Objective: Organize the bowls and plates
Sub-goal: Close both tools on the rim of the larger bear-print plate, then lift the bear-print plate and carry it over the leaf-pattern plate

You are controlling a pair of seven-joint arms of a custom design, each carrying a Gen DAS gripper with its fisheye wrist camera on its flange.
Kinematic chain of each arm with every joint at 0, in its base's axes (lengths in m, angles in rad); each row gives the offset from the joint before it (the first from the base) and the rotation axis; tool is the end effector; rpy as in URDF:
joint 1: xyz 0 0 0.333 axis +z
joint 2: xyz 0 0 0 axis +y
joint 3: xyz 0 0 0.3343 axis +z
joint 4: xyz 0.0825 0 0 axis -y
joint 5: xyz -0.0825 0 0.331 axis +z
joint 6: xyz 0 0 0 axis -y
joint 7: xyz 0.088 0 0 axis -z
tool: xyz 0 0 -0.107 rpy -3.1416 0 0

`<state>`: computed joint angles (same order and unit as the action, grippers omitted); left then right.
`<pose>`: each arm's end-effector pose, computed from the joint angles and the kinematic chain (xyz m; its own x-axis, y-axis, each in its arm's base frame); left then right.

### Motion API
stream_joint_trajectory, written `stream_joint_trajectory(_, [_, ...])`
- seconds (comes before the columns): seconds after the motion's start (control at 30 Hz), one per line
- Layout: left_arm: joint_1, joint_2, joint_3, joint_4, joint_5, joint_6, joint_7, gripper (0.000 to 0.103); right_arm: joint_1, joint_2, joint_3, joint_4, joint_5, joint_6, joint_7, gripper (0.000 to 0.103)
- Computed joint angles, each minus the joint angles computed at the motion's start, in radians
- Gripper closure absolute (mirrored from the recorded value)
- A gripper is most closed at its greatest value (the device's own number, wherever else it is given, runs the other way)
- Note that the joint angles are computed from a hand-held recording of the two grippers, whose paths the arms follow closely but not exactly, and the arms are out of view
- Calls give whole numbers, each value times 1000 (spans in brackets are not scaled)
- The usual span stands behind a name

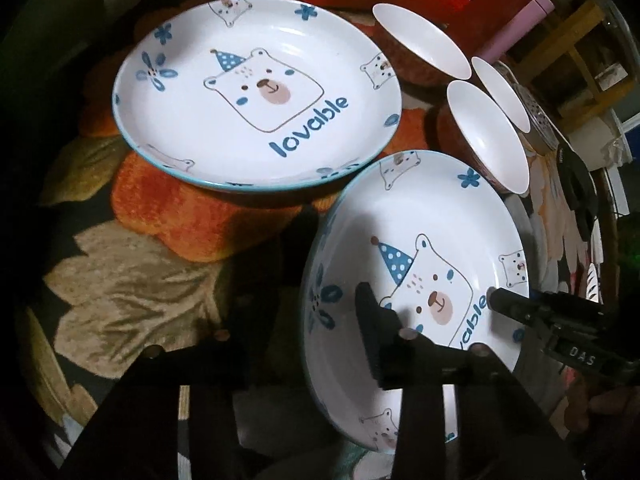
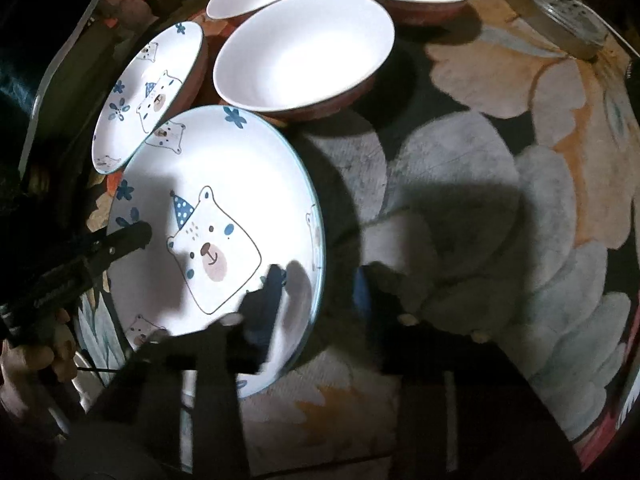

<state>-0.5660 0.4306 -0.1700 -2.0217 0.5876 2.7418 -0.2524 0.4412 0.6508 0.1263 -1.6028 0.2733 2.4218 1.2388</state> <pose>0.4348 -0.4120 0.3226 0.5137 -0.8060 0.2939 -0.7808 -0.5812 -0.2291 0.5829 0.3538 0.3163 0.6292 -0.7443 -0.2239 -0.7767 -0.5908 -0.2185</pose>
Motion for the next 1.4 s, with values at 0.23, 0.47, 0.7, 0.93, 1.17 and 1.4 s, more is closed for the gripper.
stream_joint_trajectory(0.23, [0, 13, -6, 32, 8, -18, 68, 82, 12, 0, 4, -6, -7, 6, -30, 85])
stream_joint_trajectory(0.47, [-12, 3, -13, 43, 4, -49, 86, 81, 1, -23, 15, -43, 10, 12, -59, 86])
stream_joint_trajectory(0.7, [-9, -12, -34, 77, -2, -102, 139, 82, -25, -67, 27, -85, 63, 14, -77, 87])
stream_joint_trajectory(0.93, [-8, 3, -50, 144, -27, -142, 207, 82, -58, -110, 22, -115, 104, 11, -91, 87])
stream_joint_trajectory(1.17, [-31, 99, -62, 326, -78, -214, 325, 82, -86, -143, 1, -143, 116, 10, -85, 87])
stream_joint_trajectory(1.4, [-67, 196, -62, 506, -133, -277, 445, 82, -120, -171, -17, -156, 117, 7, -78, 87])
